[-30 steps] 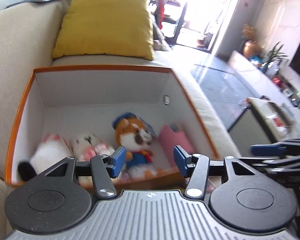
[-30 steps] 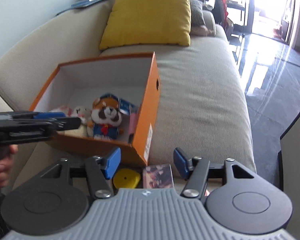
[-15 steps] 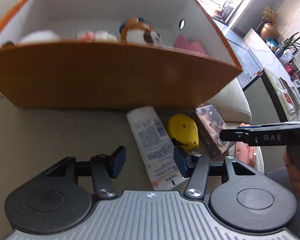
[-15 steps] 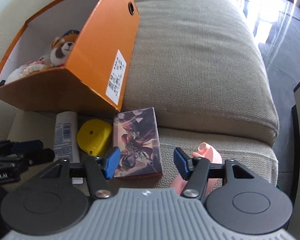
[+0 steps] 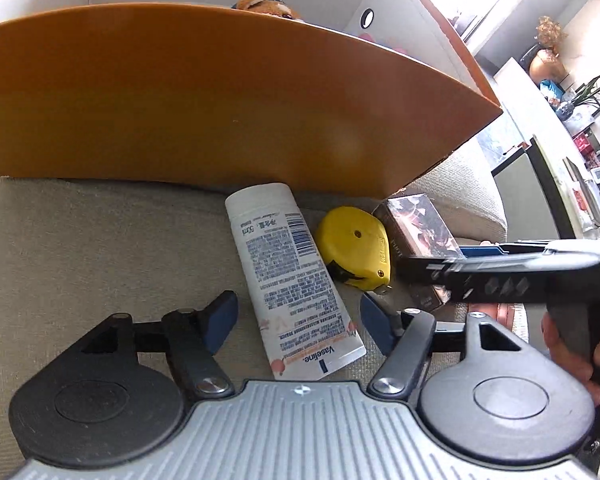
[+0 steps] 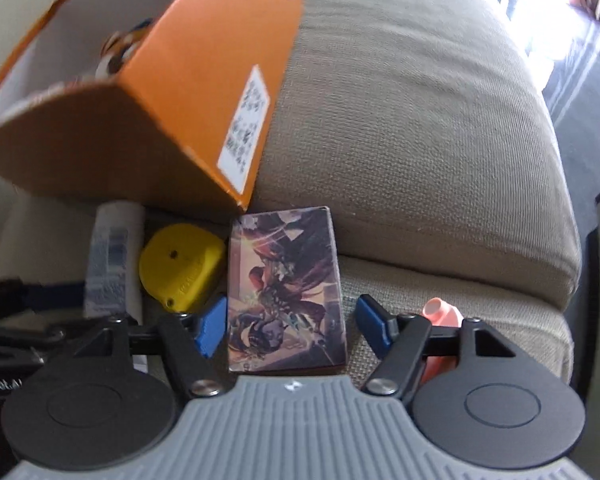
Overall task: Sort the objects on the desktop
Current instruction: 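Grasp the white lotion tube with the left tool while the right grasps the card box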
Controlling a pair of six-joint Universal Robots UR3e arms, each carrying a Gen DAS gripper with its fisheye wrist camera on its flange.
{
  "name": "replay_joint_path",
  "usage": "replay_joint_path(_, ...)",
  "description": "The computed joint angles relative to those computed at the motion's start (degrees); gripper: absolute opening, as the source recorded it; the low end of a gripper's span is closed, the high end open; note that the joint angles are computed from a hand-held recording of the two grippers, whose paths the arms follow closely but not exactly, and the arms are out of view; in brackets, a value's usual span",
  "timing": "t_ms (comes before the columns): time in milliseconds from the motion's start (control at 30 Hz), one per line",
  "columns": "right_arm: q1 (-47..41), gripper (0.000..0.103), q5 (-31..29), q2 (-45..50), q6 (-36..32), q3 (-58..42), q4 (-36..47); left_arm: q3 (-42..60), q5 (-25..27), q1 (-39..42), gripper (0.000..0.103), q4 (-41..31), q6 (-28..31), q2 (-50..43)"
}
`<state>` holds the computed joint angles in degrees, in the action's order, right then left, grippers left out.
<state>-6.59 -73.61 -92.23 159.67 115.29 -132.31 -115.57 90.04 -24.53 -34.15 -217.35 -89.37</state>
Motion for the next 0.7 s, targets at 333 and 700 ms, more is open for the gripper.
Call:
replay_joint_path(333,3.37,0.06,-2.48,-1.38,0.33,-3.75,5.35,4.01,5.68,-3.34,0.052,-3.1,-0.49,-2.02)
replay_joint_path(700,6.05,0.06,-4.2,-6.91,0.06,-0.69,6.83,-0.53,4.72,-1.84,0.027,-0.87,-1.41,3.33)
